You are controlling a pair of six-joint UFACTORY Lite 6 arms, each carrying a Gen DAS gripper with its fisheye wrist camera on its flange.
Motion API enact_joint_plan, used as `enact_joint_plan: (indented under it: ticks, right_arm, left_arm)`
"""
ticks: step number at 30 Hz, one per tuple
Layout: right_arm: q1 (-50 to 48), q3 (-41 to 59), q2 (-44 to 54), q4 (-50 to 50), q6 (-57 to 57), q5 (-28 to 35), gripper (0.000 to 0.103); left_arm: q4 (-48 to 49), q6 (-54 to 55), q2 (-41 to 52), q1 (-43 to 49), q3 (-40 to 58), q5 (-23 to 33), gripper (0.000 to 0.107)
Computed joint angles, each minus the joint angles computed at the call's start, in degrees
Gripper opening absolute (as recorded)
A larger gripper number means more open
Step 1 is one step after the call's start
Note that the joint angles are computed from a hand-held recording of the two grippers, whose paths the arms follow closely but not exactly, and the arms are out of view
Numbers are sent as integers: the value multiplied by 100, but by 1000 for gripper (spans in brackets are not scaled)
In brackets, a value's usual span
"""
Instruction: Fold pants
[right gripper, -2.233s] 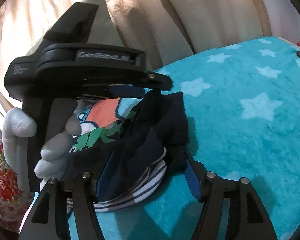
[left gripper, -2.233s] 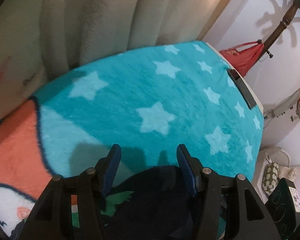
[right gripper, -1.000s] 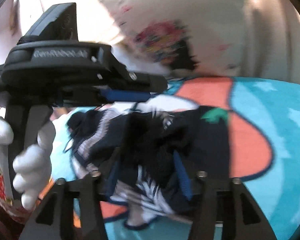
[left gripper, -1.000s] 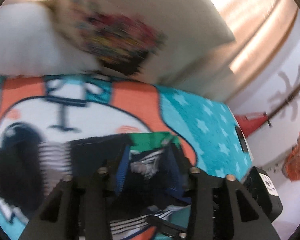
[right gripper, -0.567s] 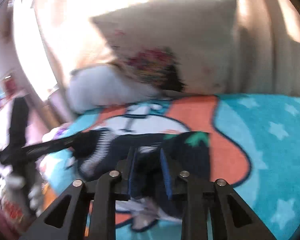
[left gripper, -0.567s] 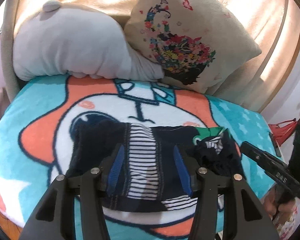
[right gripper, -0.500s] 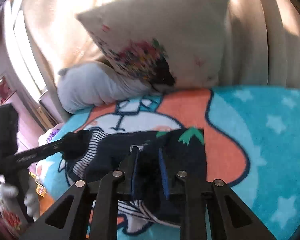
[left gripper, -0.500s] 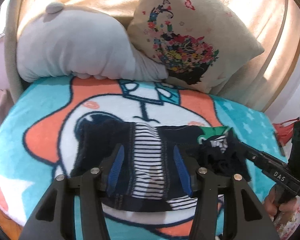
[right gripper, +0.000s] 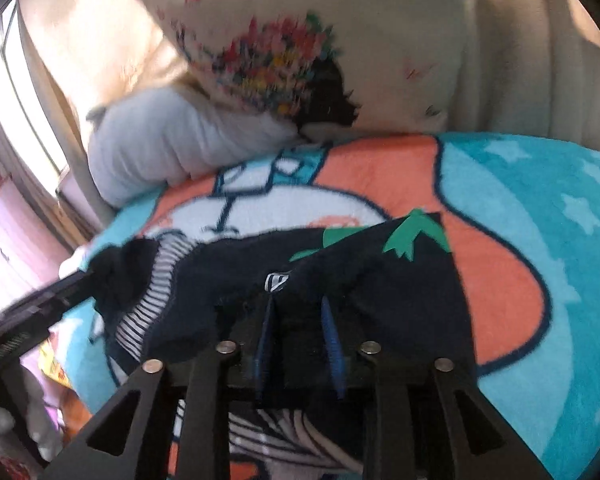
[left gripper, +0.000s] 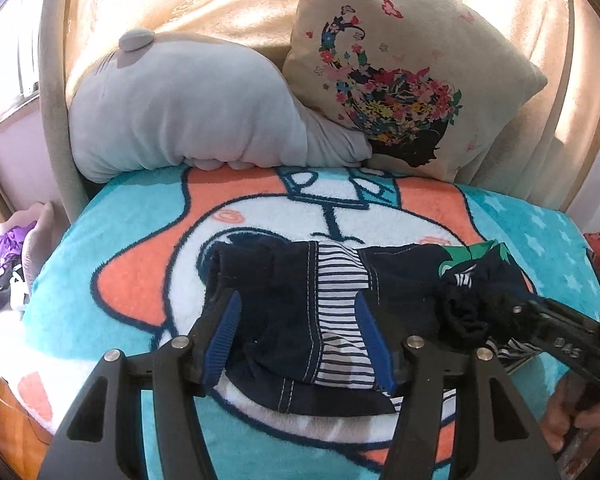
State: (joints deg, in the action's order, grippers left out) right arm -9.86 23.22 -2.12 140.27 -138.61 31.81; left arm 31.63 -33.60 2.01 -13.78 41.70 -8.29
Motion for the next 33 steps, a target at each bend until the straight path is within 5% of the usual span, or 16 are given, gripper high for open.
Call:
enact_joint_plan:
  ticks: [13, 33]
  right_arm:
    - [214, -598, -770, 362, -252, -92, 48]
    - [1284, -729, -1328, 1719, -1108, -782, 54]
  left_arm:
    - [-1798, 1787, -433, -169, -379, -30, 64]
    - [825, -664, -409, 541, -560, -365, 67]
